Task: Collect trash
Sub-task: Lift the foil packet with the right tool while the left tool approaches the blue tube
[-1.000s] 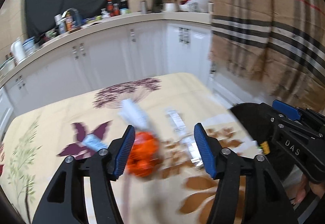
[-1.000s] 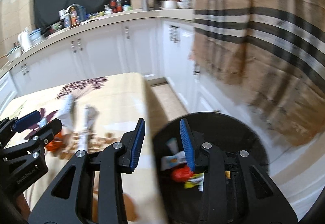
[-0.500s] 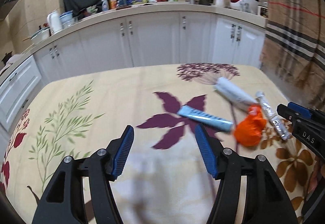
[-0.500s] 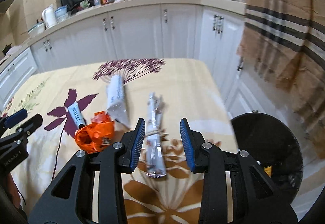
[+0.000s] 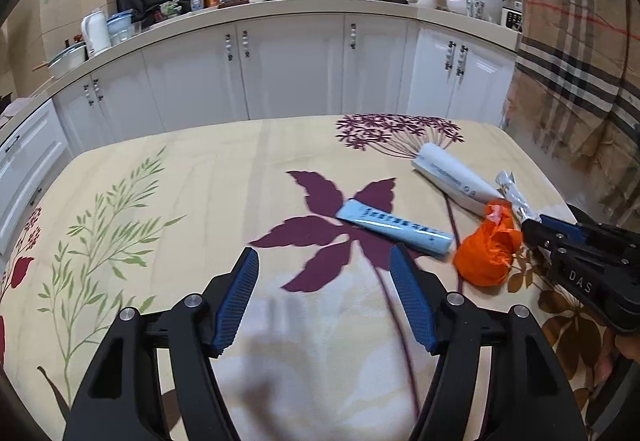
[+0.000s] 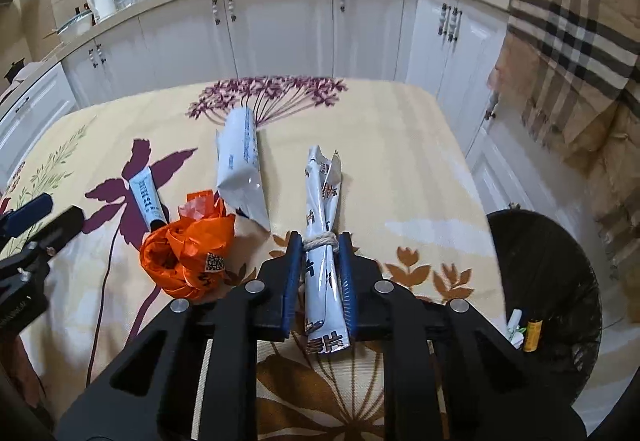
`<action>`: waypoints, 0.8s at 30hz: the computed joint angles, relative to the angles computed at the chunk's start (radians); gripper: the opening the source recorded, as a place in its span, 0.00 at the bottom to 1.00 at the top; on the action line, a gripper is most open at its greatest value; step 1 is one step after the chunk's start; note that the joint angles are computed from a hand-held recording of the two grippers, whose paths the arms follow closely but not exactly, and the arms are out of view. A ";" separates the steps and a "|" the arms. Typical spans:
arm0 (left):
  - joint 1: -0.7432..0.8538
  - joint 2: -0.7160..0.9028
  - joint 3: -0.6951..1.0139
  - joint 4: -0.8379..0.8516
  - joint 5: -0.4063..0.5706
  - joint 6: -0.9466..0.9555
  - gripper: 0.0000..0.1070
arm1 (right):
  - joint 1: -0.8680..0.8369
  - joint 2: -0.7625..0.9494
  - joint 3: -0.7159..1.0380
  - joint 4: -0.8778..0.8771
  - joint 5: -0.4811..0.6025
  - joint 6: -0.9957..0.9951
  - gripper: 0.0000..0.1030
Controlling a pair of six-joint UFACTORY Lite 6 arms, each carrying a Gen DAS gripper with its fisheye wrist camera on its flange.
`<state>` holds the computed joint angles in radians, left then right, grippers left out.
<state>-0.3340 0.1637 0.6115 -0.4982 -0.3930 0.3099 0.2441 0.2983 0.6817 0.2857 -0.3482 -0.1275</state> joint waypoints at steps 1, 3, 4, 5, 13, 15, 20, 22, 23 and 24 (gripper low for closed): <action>-0.007 0.009 0.010 -0.006 0.003 0.006 0.62 | 0.006 -0.018 -0.020 0.052 -0.021 -0.050 0.18; -0.033 0.036 0.045 -0.054 0.012 0.050 0.62 | 0.004 -0.040 -0.042 0.077 -0.038 -0.077 0.18; -0.040 0.045 0.057 -0.067 0.013 0.063 0.62 | -0.005 -0.056 -0.058 0.064 -0.044 -0.068 0.18; -0.048 0.054 0.068 -0.081 0.016 0.075 0.62 | -0.016 -0.070 -0.074 0.050 -0.050 -0.058 0.18; -0.097 0.187 0.239 -0.264 0.069 0.233 0.64 | -0.098 -0.155 -0.154 -0.027 -0.076 -0.026 0.18; -0.104 0.223 0.283 -0.340 0.078 0.311 0.64 | -0.121 -0.172 -0.167 -0.062 -0.077 -0.003 0.18; -0.118 0.297 0.360 -0.586 0.082 0.573 0.64 | -0.162 -0.186 -0.177 -0.139 -0.078 0.052 0.18; -0.112 0.291 0.339 -0.567 0.077 0.563 0.64 | -0.171 -0.186 -0.180 -0.163 -0.081 0.073 0.18; -0.106 0.280 0.318 -0.530 0.078 0.529 0.64 | -0.172 -0.187 -0.184 -0.167 -0.084 0.079 0.18; -0.099 0.267 0.296 -0.488 0.076 0.489 0.64 | -0.175 -0.187 -0.186 -0.176 -0.086 0.086 0.18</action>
<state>-0.4328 0.4311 0.9070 -0.9862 -0.3166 0.7994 0.0688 0.1114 0.4955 0.1102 -0.4340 -0.0420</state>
